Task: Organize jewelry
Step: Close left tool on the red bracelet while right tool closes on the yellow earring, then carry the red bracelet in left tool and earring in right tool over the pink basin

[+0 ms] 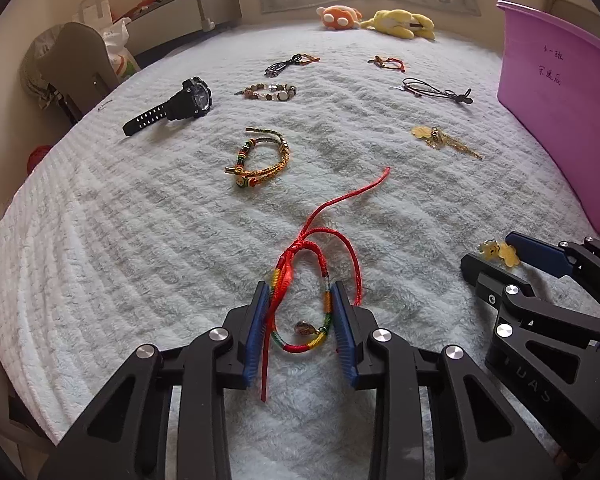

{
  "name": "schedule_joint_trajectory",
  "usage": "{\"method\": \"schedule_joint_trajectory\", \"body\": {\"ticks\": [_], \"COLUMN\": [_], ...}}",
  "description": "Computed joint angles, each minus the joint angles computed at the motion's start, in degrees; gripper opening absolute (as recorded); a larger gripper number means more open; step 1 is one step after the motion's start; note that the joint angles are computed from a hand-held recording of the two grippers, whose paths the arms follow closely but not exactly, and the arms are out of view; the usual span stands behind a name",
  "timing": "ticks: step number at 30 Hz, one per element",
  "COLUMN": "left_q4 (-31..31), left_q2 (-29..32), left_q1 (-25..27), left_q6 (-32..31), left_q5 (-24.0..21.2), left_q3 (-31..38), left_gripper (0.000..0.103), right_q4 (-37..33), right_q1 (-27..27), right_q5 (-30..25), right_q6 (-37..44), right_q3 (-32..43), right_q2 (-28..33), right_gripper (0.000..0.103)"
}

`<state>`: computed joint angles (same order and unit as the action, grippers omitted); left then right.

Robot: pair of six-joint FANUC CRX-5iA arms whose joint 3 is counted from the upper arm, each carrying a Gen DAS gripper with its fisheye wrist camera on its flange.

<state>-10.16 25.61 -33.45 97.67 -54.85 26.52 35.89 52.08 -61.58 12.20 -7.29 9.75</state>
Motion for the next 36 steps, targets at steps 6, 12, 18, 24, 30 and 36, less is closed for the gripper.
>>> {"method": "schedule_joint_trajectory", "body": {"ticks": [6, 12, 18, 24, 30, 36], "left_q4": [3.84, 6.47, 8.42, 10.71, 11.30, 13.08], "left_q2": [-0.09, -0.99, -1.62, -1.66, -0.92, 0.14], "left_q1": [1.21, 2.23, 2.88, 3.62, 3.90, 3.98], "left_q6": [-1.97, -2.61, -4.10, -6.44, -8.11, -11.05], "left_q5": [-0.56, -1.10, -2.72, -6.36, -10.44, -17.07], "left_q3": [-0.23, -0.75, -0.37, 2.30, 6.11, 12.77], "left_gripper": [0.007, 0.006, 0.006, 0.006, 0.005, 0.006], "right_q4": [-1.12, -0.68, -1.66, -4.46, -5.92, -6.60], "right_q1": [-0.01, 0.26, 0.36, 1.04, 2.14, 3.41], "right_q5": [1.42, 1.15, -0.26, -2.71, -7.62, -14.42], "right_q6": [-0.94, -1.73, -1.39, -0.95, -1.22, -0.29], "right_q3": [-0.38, -0.60, 0.95, 3.21, 5.29, 11.52], "right_q2": [-1.18, -2.12, -2.47, -3.46, -4.25, -4.66], "right_gripper": [0.007, 0.003, 0.003, 0.003, 0.003, 0.003]}}
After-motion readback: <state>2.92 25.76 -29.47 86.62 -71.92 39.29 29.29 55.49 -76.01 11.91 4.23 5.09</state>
